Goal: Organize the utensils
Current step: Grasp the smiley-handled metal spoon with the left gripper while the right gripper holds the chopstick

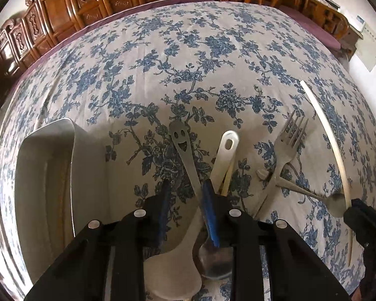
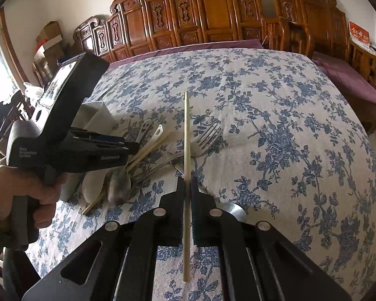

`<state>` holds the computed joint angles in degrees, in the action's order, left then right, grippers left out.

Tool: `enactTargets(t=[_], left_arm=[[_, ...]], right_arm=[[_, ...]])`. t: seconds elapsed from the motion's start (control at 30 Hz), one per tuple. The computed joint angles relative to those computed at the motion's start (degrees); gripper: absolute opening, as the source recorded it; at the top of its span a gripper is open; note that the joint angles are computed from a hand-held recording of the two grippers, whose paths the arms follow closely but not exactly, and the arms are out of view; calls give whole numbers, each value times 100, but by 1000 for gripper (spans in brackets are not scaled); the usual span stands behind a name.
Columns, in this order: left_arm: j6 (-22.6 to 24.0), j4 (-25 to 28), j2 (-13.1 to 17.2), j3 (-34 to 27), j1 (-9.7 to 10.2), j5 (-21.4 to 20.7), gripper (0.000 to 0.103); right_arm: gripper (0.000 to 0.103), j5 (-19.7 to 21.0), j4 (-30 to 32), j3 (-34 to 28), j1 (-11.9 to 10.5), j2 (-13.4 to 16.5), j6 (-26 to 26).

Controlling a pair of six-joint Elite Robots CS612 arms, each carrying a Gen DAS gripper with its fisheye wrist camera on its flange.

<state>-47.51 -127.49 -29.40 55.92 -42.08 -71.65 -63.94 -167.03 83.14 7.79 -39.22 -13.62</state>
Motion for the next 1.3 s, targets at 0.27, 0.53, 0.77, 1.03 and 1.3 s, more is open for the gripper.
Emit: enactTargets(t=[0.27, 0.53, 0.77, 1.03, 1.3], left_arm=[[-157, -22, 46, -33, 79, -67, 40], [-177, -227, 24, 36, 104, -207, 20], [-236, -158, -5, 67, 76, -175, 14], [-308, -293, -60, 188, 78, -236, 10], [-182, -684, -203, 428, -20, -7, 6]], right_arm=[[6, -2, 12, 3, 11, 9, -33], [6, 32, 16, -4, 11, 20, -67], [6, 91, -19, -1, 6, 24, -55], [6, 115, -24, 1, 6, 16, -67], [6, 122, -27, 3, 3, 11, -77]])
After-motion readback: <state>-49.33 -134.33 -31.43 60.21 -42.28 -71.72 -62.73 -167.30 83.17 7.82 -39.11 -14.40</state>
